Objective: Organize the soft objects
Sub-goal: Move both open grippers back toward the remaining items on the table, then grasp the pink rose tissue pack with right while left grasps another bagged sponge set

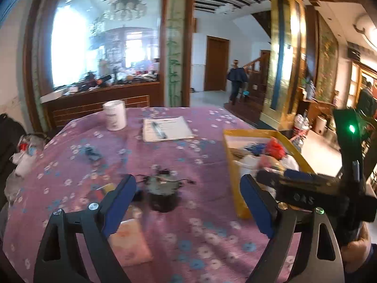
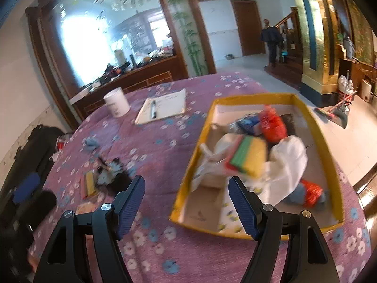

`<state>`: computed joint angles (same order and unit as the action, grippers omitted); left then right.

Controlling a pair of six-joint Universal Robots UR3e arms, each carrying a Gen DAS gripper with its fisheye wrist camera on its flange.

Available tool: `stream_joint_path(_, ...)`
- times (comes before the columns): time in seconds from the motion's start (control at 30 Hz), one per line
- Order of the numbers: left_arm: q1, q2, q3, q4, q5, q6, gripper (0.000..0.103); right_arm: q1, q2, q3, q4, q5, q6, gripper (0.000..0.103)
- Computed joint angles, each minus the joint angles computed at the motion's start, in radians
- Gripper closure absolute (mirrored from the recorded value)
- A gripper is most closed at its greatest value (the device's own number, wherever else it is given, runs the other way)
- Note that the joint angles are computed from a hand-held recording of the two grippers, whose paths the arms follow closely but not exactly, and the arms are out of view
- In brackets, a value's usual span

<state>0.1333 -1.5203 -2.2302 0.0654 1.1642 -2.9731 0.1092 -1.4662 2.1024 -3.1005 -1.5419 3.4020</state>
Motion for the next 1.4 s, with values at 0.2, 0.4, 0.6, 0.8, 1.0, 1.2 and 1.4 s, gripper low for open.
stream_joint_path(0.2,0.247,0.013,-0.008,-0.052,-0.037,0.026,0.006,0.134,0.126,-0.114,0.03,0.0,-0.017,0.026)
stream_joint_path(0.4,0.395,-0.237,0.153,-0.111,0.066,-0.057,0.006,0.24,0.286,-0.298,0.139,0.095,-0.05,0.025)
stream_joint_path(0.6,0.445,-0.302,0.257,-0.315,0.057,-0.11,0.006,0.311,0.477,-0.586,0.358,0.183,-0.082,0.024)
stream_joint_path(0.8,0.447,-0.316,0.277,-0.359,0.064,-0.099,0.006,0.388,0.676,-0.935,0.596,0.099,-0.119,0.021)
stream_joint_path(1.0,0.416,-0.341,0.3,-0.354,0.088,-0.102,0.006,0.44,0.769,-1.055,0.633,-0.038,-0.182,0.042)
stream_joint_path(1.2,0.415,-0.337,0.289,-0.358,0.027,-0.069,0.006,0.346,0.618,-0.72,0.281,0.145,-0.288,0.047)
stream_joint_path(1.4,0.391,-0.303,0.31,-0.45,-0.014,-0.056,0.006,0.242,0.5,-0.426,-0.168,0.212,-0.228,0.047)
